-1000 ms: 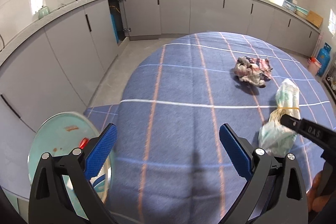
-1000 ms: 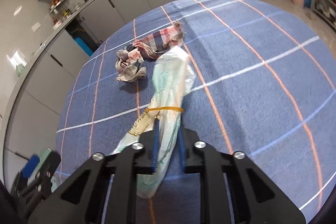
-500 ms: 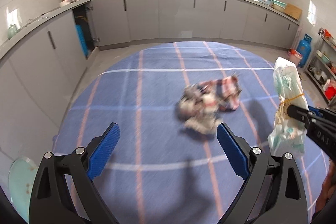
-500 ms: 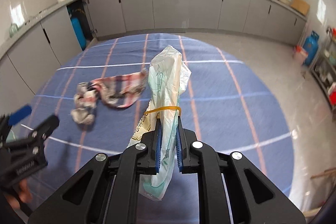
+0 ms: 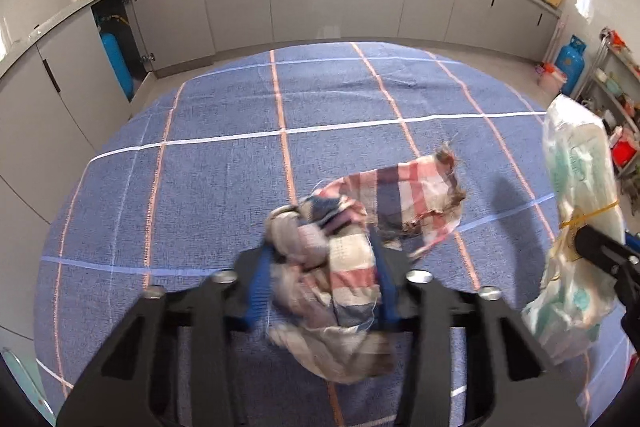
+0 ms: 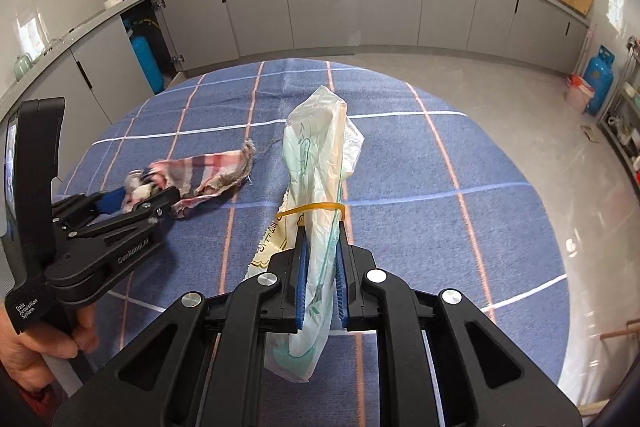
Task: Collect trash
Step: 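Carry the plaid cloth and clear bag with both tools over the teal bin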
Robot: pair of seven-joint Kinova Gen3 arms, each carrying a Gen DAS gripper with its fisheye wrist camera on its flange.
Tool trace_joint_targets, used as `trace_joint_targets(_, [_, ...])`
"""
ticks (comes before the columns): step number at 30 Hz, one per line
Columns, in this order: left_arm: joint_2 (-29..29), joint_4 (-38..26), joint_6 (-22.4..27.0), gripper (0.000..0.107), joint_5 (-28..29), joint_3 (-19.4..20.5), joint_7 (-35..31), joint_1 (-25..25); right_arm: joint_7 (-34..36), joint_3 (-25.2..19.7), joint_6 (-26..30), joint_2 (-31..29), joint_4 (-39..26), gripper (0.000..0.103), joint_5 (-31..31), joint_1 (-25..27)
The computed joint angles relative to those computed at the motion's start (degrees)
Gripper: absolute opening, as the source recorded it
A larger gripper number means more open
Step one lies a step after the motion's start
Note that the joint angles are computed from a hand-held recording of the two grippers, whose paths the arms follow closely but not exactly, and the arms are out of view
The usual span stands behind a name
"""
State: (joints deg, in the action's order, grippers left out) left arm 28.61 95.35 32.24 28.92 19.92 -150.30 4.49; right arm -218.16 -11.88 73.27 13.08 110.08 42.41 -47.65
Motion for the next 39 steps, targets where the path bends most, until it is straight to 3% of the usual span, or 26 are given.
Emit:
trace_joint_targets(5, [-2.03, 1.86, 0.81, 0.031, 2.96, 0.95, -2.83, -3.48, -1.95, -0.70, 2.90, 0.29, -1.90, 0.013, 0.97, -2.22])
trace_joint_targets(12, [-8.07, 6.64, 4.82, 0.030, 11.91, 0.38, -14.22, -11.84, -5.00, -1.88, 8.37, 1.90, -5.89, 0.013, 3.09, -6.98])
trace_joint_targets(17, [-11.28, 8.54, 10.18, 0.030, 17.23, -3.45, -20.88, -16.58, -5.11, -1.69, 9.61, 4.05, -9.58, 0.013, 4.45, -9.69])
trace_joint_targets(23, [-14.67, 12.14, 11.99, 0.031, 23.95, -8.41, -30.93, -19.98, -4.41, -0.39, 9.77, 7.16, -14.53, 0.013, 5.41, -12.53])
trace_joint_targets(31, [-15.23, 12.21, 17.40, 0.031, 26.35, -15.71, -34.86, -21.31, -1.78, 1.89, 9.58, 11.49, -21.02, 0.013, 6.29, -15.83])
trace_joint_targets(39, [-15.25, 11.89, 20.48, 0.031, 27.70, -18.69, -36.39, -23.86, 1.03, 4.18, 8.05, 14.60, -25.92, 0.013, 7.26, -18.29])
